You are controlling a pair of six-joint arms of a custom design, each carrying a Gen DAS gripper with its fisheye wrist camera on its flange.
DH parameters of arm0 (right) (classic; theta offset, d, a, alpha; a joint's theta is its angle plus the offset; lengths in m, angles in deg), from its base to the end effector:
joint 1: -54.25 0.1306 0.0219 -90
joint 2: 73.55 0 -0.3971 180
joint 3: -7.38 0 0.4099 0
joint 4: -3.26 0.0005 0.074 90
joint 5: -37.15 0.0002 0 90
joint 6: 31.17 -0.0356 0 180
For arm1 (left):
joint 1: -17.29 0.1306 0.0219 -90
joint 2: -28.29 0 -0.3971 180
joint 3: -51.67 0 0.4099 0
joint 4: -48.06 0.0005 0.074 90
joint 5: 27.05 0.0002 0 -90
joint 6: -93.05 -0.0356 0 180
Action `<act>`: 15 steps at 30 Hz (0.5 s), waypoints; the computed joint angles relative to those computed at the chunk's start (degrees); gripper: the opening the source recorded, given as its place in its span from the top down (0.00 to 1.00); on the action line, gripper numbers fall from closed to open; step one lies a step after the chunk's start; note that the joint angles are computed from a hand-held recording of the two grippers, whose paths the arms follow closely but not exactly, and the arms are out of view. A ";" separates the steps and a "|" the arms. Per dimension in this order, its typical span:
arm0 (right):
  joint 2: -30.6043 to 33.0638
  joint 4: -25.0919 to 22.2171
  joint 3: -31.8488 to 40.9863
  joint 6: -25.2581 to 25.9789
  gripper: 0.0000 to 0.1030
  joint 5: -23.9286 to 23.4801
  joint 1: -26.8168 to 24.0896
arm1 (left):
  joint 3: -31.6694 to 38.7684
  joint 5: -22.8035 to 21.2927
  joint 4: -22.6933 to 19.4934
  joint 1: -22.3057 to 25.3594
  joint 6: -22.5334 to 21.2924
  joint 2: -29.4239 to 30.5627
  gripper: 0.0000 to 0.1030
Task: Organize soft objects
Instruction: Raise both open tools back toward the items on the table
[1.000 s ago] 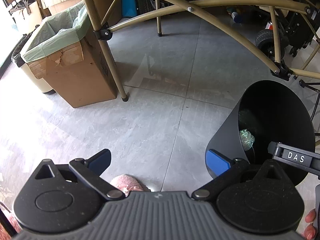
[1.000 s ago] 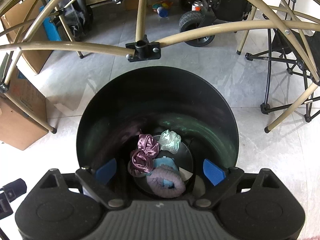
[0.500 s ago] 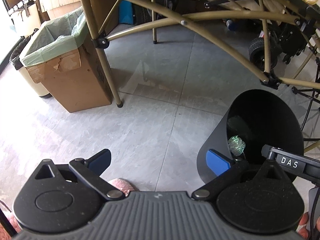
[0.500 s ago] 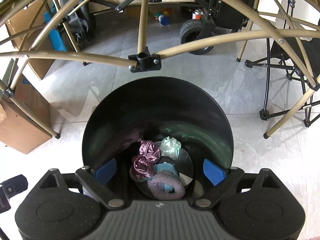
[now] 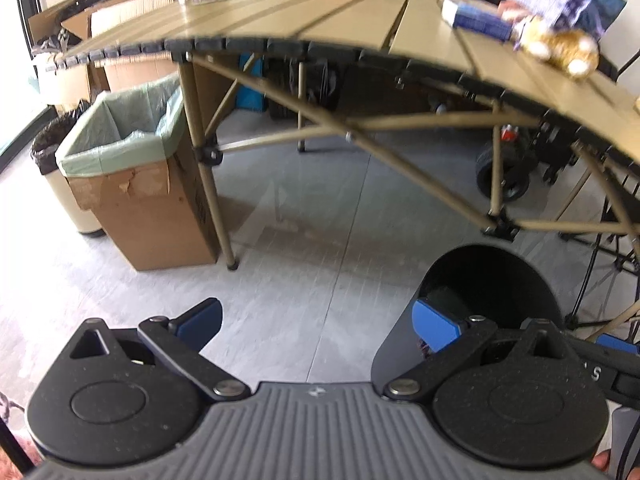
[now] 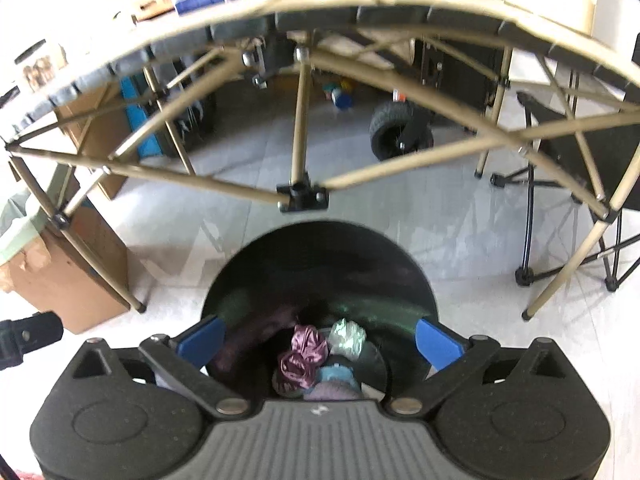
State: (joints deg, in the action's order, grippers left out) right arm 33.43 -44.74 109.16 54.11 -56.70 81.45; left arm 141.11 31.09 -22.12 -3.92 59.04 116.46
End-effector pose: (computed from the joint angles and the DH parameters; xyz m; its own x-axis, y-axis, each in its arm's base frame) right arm 0.5430 0.2812 0.3854 -0.7502 -0.2933 -0.5926 -0.4316 0.8962 0.1029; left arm 0.4320 -0.1480 0.4393 -0.5945 -0.5245 -0.6095 -0.6482 0.7611 -0.0228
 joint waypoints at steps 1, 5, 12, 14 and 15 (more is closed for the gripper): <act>-0.68 0.71 -0.52 0.30 0.00 -0.11 -0.12 | -0.06 -0.59 0.42 -0.27 0.04 -0.32 0.00; -3.17 3.11 -2.27 1.06 0.00 -0.74 -0.61 | 0.22 -3.92 2.06 -1.58 -0.11 -1.27 0.00; -8.88 12.83 -6.64 0.22 0.00 -3.82 -2.42 | 1.70 -10.32 4.87 -3.43 -2.46 -2.33 0.00; -10.42 16.56 -7.91 -0.46 0.00 -5.28 -3.08 | 2.16 -12.42 5.99 -3.89 -3.34 -2.79 0.00; -11.19 18.64 -8.61 -0.82 0.00 -6.64 -3.49 | 2.41 -13.06 6.58 -4.06 -3.90 -3.03 0.00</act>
